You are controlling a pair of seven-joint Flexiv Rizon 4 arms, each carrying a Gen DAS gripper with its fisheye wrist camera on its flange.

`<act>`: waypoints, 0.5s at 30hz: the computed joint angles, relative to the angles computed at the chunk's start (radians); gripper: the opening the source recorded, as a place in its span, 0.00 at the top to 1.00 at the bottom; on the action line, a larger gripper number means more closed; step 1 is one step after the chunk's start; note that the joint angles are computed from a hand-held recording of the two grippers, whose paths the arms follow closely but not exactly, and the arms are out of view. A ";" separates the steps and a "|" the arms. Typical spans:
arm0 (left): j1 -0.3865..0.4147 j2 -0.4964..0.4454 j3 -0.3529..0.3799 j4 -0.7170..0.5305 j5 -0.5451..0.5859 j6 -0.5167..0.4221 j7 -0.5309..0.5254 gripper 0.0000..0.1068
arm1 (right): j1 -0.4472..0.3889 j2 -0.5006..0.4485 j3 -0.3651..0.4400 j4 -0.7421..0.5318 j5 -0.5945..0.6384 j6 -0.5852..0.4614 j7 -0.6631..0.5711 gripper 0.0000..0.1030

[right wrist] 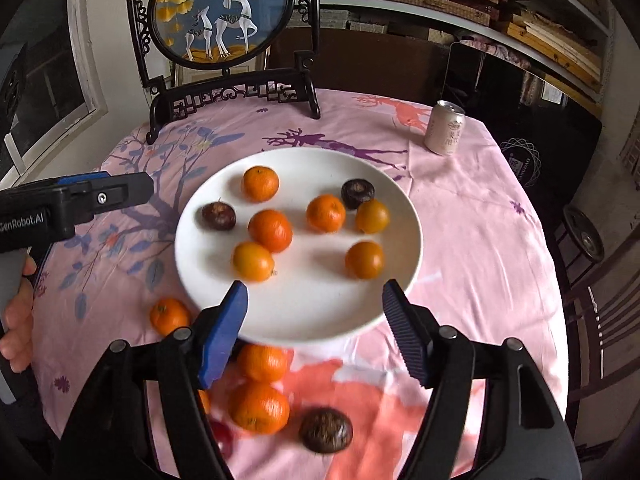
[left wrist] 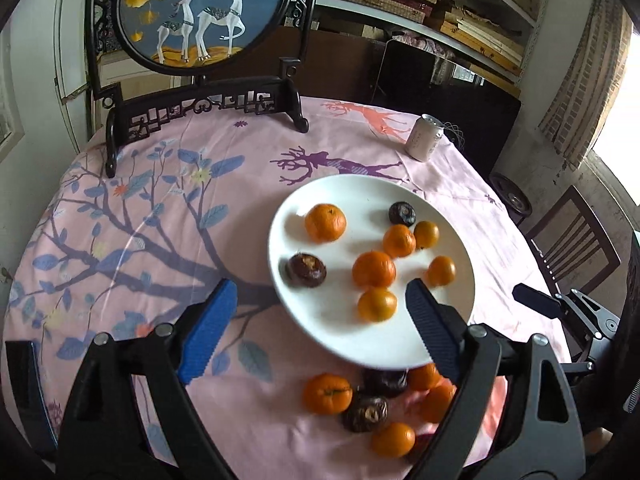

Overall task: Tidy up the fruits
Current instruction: 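Lower both held fruits onto the white plate and open both grippers, then grasp another dark brown fruit with the right gripper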

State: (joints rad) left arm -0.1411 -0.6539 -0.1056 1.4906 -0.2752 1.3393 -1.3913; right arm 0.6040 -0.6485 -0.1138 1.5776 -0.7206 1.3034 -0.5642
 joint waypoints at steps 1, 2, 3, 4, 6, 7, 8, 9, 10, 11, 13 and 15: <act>0.002 0.021 -0.002 0.053 0.001 0.043 -0.005 0.17 | 0.038 0.028 -0.050 0.061 -0.039 0.027 0.064 0.31; -0.011 0.038 0.016 0.098 0.008 0.076 -0.027 0.17 | 0.068 0.051 -0.089 0.108 -0.077 0.041 0.124 0.31; -0.018 0.054 0.027 0.142 0.016 0.108 -0.041 0.17 | 0.084 0.069 -0.108 0.142 -0.107 0.047 0.172 0.31; -0.013 0.066 0.021 0.176 0.018 0.128 -0.042 0.17 | 0.092 0.085 -0.119 0.172 -0.136 0.058 0.218 0.31; -0.004 0.085 0.011 0.231 0.018 0.147 -0.047 0.17 | 0.094 0.110 -0.130 0.214 -0.185 0.080 0.300 0.31; 0.007 0.092 -0.002 0.256 0.015 0.153 -0.043 0.17 | 0.087 0.120 -0.126 0.229 -0.202 0.090 0.326 0.31; 0.015 0.098 -0.011 0.276 0.012 0.156 -0.040 0.17 | 0.079 0.127 -0.120 0.238 -0.218 0.091 0.346 0.31; 0.018 0.103 -0.017 0.292 0.010 0.157 -0.038 0.17 | 0.073 0.133 -0.116 0.245 -0.237 0.088 0.368 0.31; 0.022 0.106 -0.022 0.306 0.007 0.156 -0.036 0.17 | 0.067 0.139 -0.111 0.253 -0.256 0.084 0.390 0.31; 0.023 0.109 -0.025 0.320 0.006 0.157 -0.035 0.17 | 0.059 0.144 -0.106 0.262 -0.275 0.088 0.411 0.31; 0.028 0.118 -0.036 0.348 0.006 0.159 -0.026 0.17 | 0.039 0.150 -0.088 0.281 -0.304 0.092 0.441 0.31; 0.020 0.122 -0.032 0.362 0.010 0.162 -0.024 0.17 | 0.010 0.144 -0.043 0.282 -0.293 0.068 0.430 0.31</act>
